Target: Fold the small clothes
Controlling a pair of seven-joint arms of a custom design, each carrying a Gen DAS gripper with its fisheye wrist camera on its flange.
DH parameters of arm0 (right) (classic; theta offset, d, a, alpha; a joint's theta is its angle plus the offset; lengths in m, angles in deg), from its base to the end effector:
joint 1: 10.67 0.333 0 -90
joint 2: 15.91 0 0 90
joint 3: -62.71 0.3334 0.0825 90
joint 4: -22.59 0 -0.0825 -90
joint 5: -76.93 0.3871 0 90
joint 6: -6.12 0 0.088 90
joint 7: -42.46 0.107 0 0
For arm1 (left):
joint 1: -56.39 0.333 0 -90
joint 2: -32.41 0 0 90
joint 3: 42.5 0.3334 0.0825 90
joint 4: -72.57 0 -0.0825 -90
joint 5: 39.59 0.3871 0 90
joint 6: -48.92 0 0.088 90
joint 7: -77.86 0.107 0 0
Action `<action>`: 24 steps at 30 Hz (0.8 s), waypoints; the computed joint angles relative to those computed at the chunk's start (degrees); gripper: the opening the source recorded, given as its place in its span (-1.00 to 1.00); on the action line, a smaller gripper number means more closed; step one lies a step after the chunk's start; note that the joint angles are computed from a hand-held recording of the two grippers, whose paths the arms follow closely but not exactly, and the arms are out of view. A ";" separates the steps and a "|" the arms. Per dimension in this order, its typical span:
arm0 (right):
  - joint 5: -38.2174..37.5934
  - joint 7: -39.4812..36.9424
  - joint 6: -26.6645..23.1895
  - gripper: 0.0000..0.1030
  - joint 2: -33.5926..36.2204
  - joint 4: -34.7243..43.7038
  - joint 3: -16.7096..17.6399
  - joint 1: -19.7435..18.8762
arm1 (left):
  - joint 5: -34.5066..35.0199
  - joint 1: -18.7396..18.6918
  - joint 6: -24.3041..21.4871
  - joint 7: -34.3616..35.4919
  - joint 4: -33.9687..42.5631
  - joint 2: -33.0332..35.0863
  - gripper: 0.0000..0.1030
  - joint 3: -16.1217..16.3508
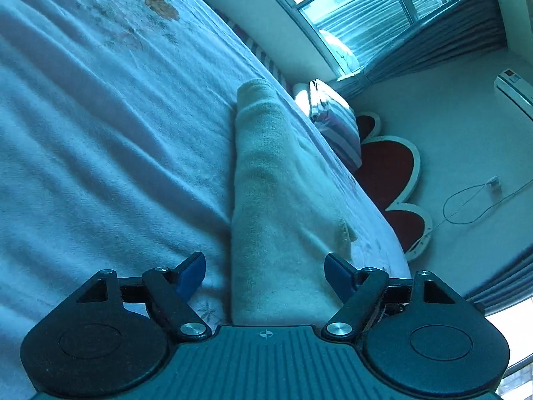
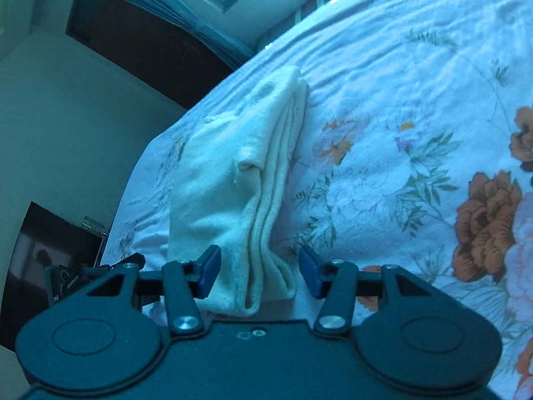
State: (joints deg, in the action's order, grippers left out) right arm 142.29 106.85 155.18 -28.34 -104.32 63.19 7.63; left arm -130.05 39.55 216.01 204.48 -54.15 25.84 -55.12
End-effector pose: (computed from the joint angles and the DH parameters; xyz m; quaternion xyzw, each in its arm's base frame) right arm 0.5016 0.1512 0.5420 -0.6018 0.6431 0.0794 0.4669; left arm 0.4880 -0.2082 0.4879 0.6917 -0.5191 0.4988 0.0573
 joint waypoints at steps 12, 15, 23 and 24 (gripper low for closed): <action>6.77 -2.77 9.03 -0.85 -1.97 -1.53 1.16 4.45 | 17.09 -6.40 8.34 -7.90 -6.83 -3.96 0.50 2.69; -1.64 4.06 8.53 -0.84 0.60 0.33 2.25 2.74 | 20.69 -7.16 9.27 -11.32 -7.03 -3.56 0.50 3.14; 3.58 -2.57 5.84 0.26 0.98 -0.90 -0.69 3.20 | 13.43 -10.38 10.34 -6.68 -6.83 -3.79 0.50 5.69; 6.42 -5.11 2.34 0.22 1.92 -0.14 -1.59 3.17 | 13.27 -9.93 10.09 -6.67 -6.71 -3.72 0.50 5.40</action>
State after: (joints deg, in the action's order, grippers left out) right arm 148.71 101.74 157.52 -26.42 -104.46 61.59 10.80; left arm -116.77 29.62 226.10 197.81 -60.86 22.11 -49.72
